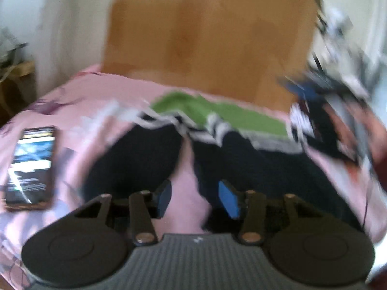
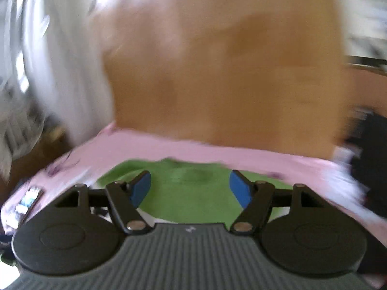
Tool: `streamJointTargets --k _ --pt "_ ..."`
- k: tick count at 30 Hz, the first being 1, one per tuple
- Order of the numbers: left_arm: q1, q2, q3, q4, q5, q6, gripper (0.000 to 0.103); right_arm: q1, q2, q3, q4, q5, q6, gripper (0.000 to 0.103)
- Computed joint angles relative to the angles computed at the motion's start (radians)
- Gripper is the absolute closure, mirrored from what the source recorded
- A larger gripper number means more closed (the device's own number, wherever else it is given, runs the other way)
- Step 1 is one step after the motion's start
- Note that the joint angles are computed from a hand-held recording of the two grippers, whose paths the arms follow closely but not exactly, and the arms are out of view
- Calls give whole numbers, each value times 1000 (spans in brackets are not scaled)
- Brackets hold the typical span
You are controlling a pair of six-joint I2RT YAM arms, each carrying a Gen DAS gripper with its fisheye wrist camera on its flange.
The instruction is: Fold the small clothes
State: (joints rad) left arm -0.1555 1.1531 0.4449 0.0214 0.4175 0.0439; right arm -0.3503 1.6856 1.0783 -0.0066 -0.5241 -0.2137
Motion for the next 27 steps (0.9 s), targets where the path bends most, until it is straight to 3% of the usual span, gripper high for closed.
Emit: streamJointTargets --k 3,6,7,8,9,11,12,13,17,18,19,20,21,22,24,26,27 --pt "-72 123 10 26 -53 -9 59 126 262 294 -133 69 58 29" --pt "-82 169 -3 58 -5 -18 60 208 428 474 -174 139 116 22" --pt "-93 171 -10 66 10 -21 70 222 500 568 -226 144 119 18" --pt "-100 182 -5 61 23 -26 93 238 570 658 -280 160 123 18" --pt "-105 191 3 45 40 -37 92 250 627 728 -321 188 120 21" --pt "-102 173 -15 57 33 -41 93 268 659 751 -285 267 91 55" --pt "-82 154 -23 47 47 -33 94 268 662 768 -307 249 78 84" --pt "-37 111 -30 5 83 -15 94 261 658 779 -315 227 104 90" --pt "172 -68 -67 -210 142 62 94 265 558 594 -27 333 140 89" --pt "221 -73 -72 -249 152 80 93 261 553 582 -13 332 167 81" --pt "253 -65 -79 -267 172 93 93 260 557 590 -43 330 192 61" --pt "284 -54 -90 -277 201 106 92 260 566 618 -117 329 195 49" --pt "300 -56 -103 -286 220 119 90 263 556 609 -145 348 191 42" --pt "298 -77 -112 -293 219 121 85 268 517 553 -122 367 194 42" --pt "344 -142 -133 -316 250 173 70 255 400 404 -65 305 209 42" --pt "449 -184 -135 -340 326 235 52 221 263 255 -49 155 217 42" --pt "512 -174 -126 -340 370 258 48 200 190 176 -43 78 201 42"
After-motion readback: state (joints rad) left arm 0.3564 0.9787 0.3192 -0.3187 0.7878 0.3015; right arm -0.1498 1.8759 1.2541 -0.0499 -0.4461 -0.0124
